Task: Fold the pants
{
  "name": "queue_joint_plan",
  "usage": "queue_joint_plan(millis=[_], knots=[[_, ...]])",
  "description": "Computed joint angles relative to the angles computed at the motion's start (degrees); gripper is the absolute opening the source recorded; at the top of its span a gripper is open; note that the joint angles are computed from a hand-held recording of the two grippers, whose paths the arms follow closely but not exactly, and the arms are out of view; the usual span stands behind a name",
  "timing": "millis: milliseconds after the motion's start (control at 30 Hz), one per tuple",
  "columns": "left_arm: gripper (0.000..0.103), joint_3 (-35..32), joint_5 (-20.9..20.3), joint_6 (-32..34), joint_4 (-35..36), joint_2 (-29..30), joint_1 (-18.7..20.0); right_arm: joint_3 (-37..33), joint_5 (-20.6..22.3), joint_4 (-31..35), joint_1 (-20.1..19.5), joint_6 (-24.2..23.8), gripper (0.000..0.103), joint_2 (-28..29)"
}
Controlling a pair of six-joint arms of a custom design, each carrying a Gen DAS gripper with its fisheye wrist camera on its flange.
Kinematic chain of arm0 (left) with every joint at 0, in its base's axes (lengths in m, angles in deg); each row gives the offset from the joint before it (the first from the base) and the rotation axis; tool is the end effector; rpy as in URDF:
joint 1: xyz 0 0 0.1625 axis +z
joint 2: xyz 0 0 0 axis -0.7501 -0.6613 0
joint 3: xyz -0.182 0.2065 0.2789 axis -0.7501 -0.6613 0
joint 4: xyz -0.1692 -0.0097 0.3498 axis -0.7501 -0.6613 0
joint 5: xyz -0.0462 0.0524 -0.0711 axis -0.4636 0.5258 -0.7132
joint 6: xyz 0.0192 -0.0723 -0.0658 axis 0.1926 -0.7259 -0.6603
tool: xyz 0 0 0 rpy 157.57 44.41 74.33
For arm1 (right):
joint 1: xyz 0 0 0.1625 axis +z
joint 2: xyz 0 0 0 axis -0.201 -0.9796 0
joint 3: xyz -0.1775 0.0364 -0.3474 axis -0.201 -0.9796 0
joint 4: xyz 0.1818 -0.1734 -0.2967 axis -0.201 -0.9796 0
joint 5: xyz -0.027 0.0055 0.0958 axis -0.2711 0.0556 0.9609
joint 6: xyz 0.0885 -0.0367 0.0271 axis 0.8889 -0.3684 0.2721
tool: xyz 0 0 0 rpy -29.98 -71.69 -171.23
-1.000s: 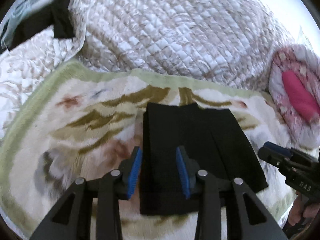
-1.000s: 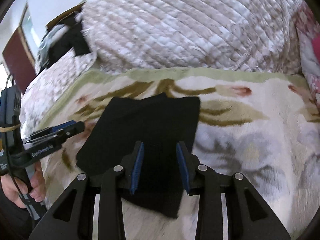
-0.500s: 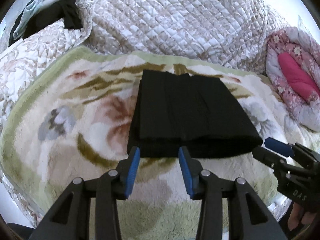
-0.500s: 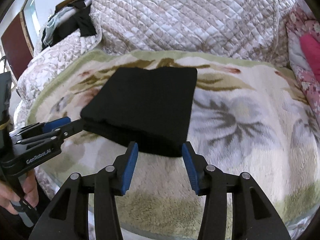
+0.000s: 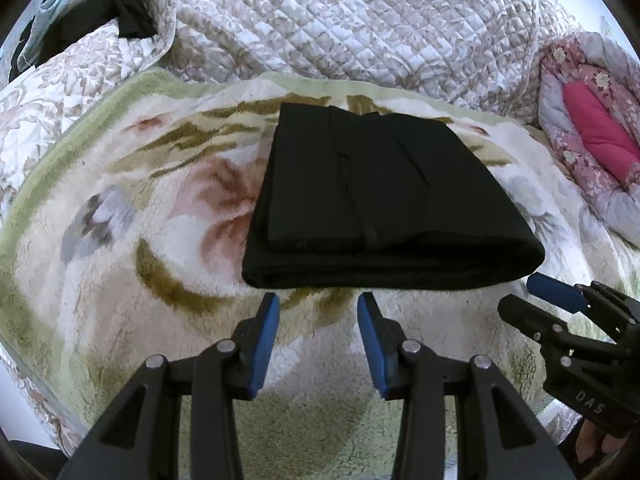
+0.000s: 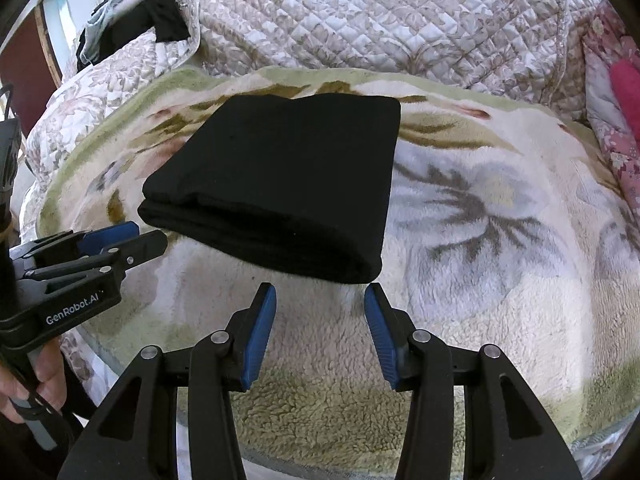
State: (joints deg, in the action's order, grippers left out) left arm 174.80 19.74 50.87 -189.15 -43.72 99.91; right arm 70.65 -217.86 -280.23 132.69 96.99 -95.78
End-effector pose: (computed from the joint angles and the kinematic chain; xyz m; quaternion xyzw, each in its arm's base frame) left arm -0.0437 -0.3688 0.1921 0.2784 0.8944 -0.2071 0.2823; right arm 0.2449 -0.2920 -0.0107 0.0707 -0.8992 0.2943 0.3160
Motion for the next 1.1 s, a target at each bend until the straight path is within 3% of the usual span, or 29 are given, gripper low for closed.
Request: queue_joint_plan(millis=[1100], knots=[[0.044,0.2,0.7,0.4,-0.2,1.2,0.5,0.3,0.0,-0.7,-0.8,-0.5,0.047,0.1]])
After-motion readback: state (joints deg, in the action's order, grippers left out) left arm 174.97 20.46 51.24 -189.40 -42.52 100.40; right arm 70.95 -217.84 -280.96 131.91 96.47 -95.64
